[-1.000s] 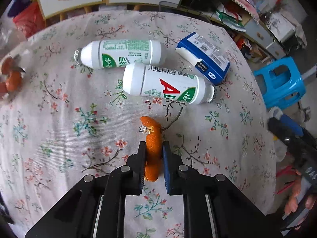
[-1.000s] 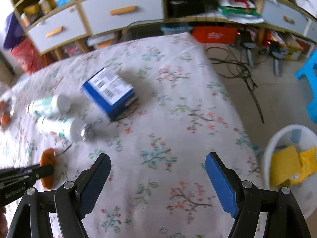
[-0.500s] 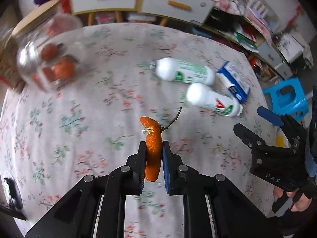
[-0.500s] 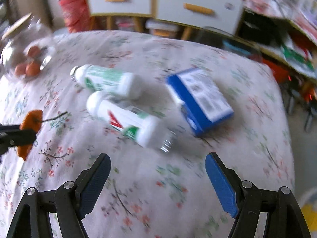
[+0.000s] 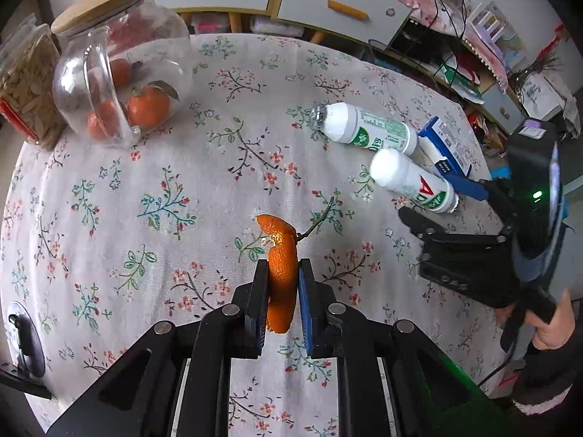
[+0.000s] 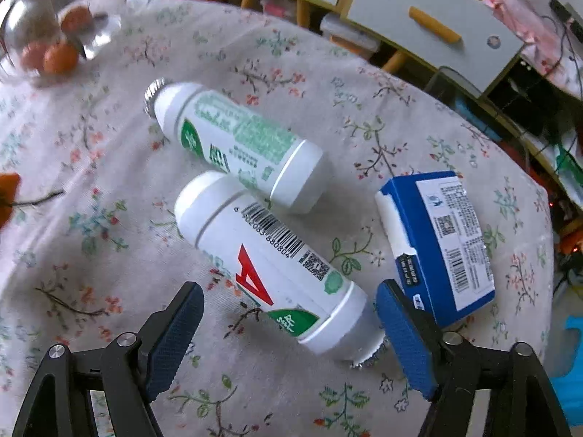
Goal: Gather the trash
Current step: 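Grasp the red-A white bottle with the right tool while the left tool holds the peel, then carry the white bottle to the wastebasket with the right tool and release it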
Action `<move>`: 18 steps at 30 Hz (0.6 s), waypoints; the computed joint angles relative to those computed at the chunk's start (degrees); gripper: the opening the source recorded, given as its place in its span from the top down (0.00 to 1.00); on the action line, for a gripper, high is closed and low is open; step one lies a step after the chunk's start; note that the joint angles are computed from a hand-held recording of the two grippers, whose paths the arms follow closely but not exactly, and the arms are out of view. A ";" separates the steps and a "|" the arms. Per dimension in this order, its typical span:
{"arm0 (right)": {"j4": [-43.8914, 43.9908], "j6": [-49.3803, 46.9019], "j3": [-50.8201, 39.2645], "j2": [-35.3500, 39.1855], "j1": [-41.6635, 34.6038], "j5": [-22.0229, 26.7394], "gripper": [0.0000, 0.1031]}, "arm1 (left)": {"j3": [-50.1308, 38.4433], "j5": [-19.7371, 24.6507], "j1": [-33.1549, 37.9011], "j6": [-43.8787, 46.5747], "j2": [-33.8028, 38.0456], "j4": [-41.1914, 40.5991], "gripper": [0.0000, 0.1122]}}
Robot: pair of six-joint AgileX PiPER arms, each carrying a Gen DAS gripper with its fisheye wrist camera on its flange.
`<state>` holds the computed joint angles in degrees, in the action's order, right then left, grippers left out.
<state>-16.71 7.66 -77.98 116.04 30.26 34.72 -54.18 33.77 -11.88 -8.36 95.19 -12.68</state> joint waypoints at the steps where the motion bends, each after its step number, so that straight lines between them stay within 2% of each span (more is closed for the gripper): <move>1: -1.76 0.98 -0.25 0.56 0.58 0.51 0.29 | -0.14 0.08 -0.19 -0.04 0.03 -0.10 0.86; 2: -2.53 1.32 -0.29 0.76 0.84 0.69 0.33 | 0.14 0.24 -0.25 0.19 -0.45 -0.36 0.86; 4: -2.77 1.26 0.51 0.45 1.18 0.68 0.50 | -0.08 0.48 -0.62 0.24 -0.51 -0.66 0.86; 5: -1.63 0.37 1.05 -0.03 0.99 0.53 0.55 | -0.20 0.60 -0.82 0.31 -0.56 -0.90 0.86; 13: 2.44 0.30 8.61 -6.91 0.08 -1.41 0.56 | -0.62 1.01 -2.58 -1.77 -1.12 0.13 0.86; 18: 5.16 -0.24 13.29 -13.06 -0.61 -0.74 0.56 | -1.46 1.33 -4.43 -2.12 -0.26 0.07 0.86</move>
<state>-11.55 7.42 -64.69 102.98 29.65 33.98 -55.64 35.10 -16.31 -10.48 94.93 -12.62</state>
